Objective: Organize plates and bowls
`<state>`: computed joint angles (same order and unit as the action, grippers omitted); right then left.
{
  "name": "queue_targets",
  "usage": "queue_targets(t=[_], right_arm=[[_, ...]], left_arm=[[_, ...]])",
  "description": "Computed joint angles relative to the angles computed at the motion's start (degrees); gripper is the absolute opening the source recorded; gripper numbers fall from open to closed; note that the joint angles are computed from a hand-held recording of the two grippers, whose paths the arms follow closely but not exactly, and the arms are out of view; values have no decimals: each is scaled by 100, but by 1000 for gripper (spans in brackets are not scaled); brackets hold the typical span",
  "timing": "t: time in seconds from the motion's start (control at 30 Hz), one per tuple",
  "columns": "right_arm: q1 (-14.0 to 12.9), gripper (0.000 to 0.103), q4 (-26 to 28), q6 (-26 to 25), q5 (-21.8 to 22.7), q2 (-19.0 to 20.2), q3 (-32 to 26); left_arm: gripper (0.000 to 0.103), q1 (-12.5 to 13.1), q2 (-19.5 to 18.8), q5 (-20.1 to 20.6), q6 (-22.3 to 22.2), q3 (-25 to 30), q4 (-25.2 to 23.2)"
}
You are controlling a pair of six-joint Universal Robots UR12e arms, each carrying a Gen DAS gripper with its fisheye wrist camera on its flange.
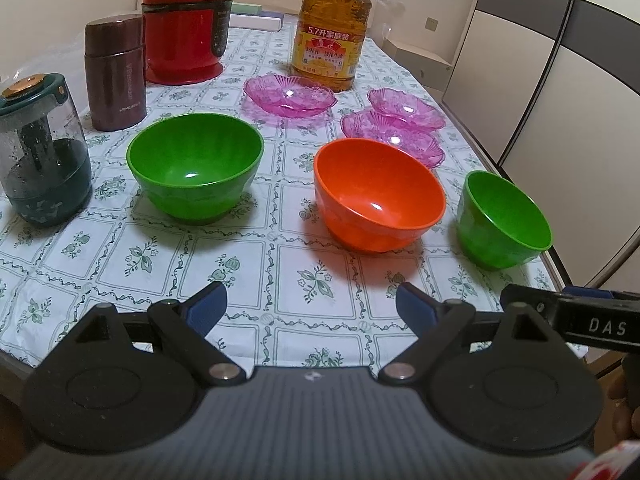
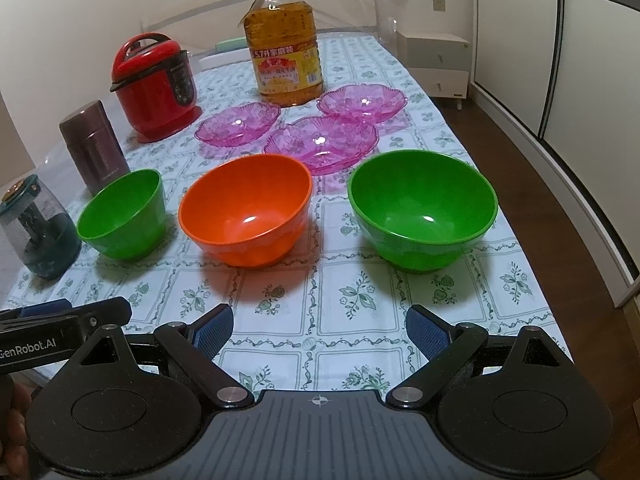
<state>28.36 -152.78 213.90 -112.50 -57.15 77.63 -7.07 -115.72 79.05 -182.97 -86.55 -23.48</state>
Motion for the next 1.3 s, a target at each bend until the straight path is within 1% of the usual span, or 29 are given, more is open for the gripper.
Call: queue_targets(t=[0.77, 0.87, 0.93, 1.1, 1.17, 1.23, 1.3], right_arm=[[-48, 93, 110, 36, 113, 72, -86], [-52, 93, 79, 50, 138, 75, -84], [-68, 93, 26, 66, 181, 79, -82], [-118, 93, -193, 7, 199, 91, -110], [-151, 93, -275, -2, 197, 112, -154], [-213, 93, -268, -94, 296, 141, -253], [-293, 93, -380, -251, 419, 195, -372]], left_arm=[[90, 8, -85, 4, -8, 91, -80], [89, 33, -99, -94, -74, 113, -65], [89, 82, -120, -300, -187, 152, -26], [89, 158, -243, -558, -325, 421, 72], [89, 177, -331, -571, -331, 608, 41], [89, 190, -456, -519, -319, 858, 22], [89, 207, -599, -466, -388, 1133, 31]])
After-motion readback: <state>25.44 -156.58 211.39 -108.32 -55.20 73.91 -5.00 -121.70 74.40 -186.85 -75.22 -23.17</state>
